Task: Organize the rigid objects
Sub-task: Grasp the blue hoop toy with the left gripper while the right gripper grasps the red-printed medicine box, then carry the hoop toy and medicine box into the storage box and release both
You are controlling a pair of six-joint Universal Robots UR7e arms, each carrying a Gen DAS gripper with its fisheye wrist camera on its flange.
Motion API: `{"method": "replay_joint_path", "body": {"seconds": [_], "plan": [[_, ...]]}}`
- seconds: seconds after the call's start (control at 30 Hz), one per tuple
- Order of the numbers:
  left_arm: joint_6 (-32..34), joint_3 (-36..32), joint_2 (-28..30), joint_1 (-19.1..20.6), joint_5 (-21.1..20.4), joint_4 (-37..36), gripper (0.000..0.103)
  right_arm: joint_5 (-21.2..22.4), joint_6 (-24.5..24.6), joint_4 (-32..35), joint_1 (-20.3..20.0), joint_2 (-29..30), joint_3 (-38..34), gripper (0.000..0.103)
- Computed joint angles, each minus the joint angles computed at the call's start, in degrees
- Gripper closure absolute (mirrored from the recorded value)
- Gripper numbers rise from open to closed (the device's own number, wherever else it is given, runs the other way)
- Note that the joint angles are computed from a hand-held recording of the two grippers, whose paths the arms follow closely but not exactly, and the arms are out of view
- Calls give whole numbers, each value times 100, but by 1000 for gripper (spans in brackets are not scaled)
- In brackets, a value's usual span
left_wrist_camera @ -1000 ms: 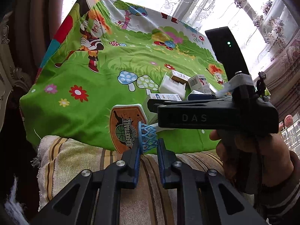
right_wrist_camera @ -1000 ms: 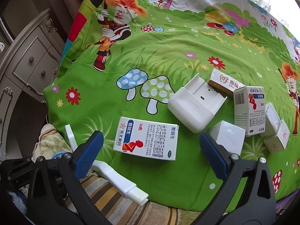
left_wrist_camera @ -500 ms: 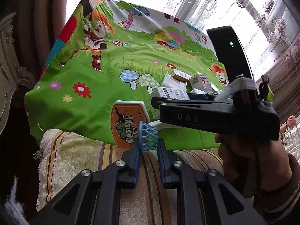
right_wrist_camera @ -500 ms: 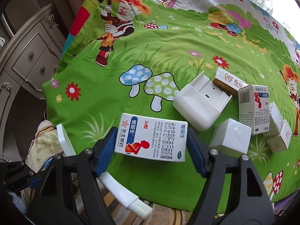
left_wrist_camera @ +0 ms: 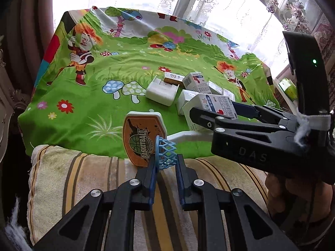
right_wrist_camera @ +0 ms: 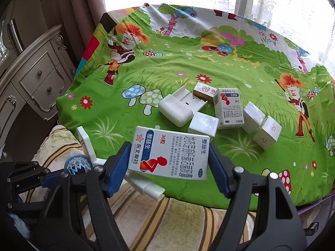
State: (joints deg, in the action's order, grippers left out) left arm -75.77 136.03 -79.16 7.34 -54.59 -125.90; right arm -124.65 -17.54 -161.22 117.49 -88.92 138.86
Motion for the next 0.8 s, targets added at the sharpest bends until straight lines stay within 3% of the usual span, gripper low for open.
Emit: {"method": "replay_joint_path", "body": {"seconds": [0.43, 0.57, 0.8], "plan": [[963, -593, 1376, -101, -353, -1393, 85, 237, -201, 656, -935, -2198, 380, 28], [1441, -899, 1850, -149, -512, -1728, 85, 422, -401, 1075, -1456, -3045, 404, 28], [2098, -1536, 2669, -223, -829, -2003, 85, 1014, -965, 1733, -2813, -4461, 355, 28]]}}
